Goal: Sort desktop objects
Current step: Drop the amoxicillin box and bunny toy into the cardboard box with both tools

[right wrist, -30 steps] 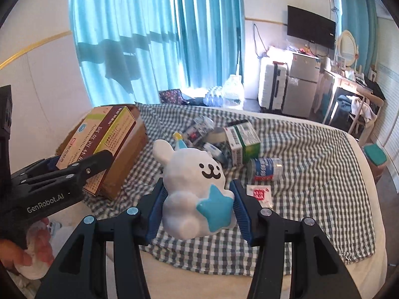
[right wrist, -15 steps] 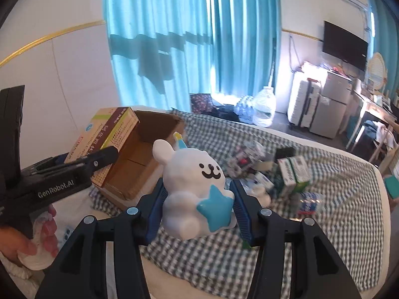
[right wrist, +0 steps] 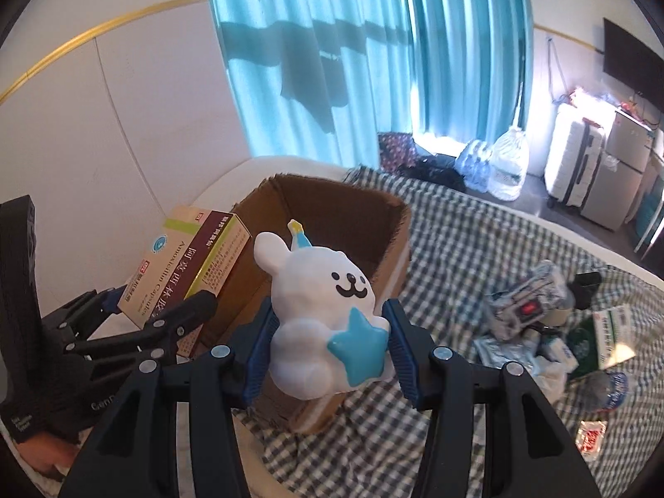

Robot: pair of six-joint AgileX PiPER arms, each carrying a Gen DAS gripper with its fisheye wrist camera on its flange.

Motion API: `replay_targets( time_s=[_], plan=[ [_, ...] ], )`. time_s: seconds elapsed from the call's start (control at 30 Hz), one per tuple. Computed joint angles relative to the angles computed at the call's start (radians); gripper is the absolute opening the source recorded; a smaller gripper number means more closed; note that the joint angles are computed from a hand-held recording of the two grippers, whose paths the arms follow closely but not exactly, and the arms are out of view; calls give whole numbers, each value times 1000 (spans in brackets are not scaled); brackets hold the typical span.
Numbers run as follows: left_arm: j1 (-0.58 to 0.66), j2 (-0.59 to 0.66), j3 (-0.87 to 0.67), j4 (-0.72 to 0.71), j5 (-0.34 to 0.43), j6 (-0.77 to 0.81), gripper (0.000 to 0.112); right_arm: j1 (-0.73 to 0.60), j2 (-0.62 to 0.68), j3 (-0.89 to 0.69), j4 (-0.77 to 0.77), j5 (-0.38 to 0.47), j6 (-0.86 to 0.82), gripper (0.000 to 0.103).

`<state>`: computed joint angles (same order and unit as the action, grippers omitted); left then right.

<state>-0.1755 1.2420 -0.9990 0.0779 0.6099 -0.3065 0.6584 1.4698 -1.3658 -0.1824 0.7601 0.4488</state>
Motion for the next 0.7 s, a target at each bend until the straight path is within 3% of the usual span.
replay_targets(
  time_s=[0.33,0.37,0.43,0.47,0.57,0.7],
  plan=[
    [130,123,44,-127,-112,175,78,-46,260,-158,108,-55,-90,52],
    [139,129,45,-159,-110,212,81,-50,269,-163,111,-78,-82,57],
    [161,146,40,-238,-101,312,90,-49,272,-170,86,-94,-43,91],
    [158,149,36,-226,-99,306,96,-41,259,-159,35,-115,10,91],
    [127,141,40,-156,-110,240,99,-42,215,-119,-20,-167,62,91],
    [86,88,56,-93,-77,149,100,-43,142,-86,-85,-140,114,91]
  ],
)
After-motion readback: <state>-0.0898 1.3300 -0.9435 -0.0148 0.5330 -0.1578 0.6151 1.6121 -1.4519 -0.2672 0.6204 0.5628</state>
